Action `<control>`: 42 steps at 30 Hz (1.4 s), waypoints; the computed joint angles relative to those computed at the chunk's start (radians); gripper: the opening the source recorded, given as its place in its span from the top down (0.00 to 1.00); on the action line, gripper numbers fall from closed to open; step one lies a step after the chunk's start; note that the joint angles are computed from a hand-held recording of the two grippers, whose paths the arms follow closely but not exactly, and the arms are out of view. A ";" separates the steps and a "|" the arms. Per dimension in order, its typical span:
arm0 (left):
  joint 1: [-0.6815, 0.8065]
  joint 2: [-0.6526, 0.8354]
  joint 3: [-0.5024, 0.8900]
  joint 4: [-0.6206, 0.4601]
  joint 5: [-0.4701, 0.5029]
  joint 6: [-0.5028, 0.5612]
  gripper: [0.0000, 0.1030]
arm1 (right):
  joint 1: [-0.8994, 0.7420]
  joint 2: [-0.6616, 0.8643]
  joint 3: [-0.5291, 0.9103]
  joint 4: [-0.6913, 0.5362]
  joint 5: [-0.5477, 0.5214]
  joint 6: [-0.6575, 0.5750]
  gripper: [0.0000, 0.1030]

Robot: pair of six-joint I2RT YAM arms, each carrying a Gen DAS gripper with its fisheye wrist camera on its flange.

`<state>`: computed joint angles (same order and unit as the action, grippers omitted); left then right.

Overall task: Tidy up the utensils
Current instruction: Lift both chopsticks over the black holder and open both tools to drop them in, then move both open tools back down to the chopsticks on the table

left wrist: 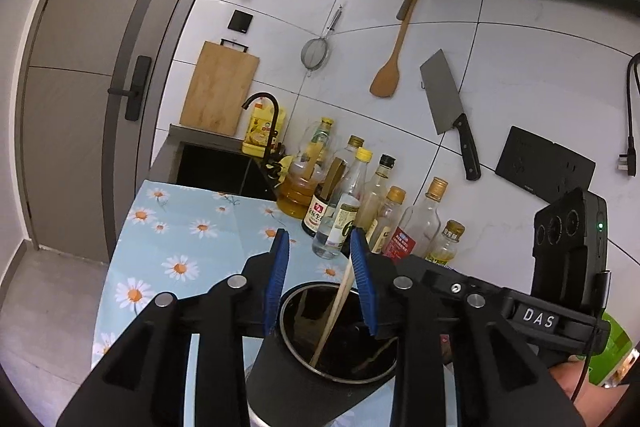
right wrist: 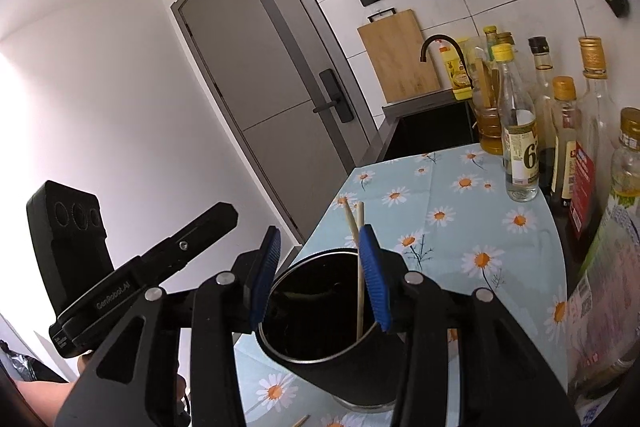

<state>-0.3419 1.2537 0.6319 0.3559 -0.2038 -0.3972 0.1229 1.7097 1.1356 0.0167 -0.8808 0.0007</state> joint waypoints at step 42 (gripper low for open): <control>-0.136 -0.418 0.023 -0.996 0.047 -0.122 0.62 | 0.093 -0.206 -0.071 -0.856 0.425 -0.152 0.59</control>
<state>-0.4782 0.8360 0.6550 -0.6402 -0.1565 -0.5193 0.2159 1.5034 1.0641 -0.8396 -0.4560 -0.1514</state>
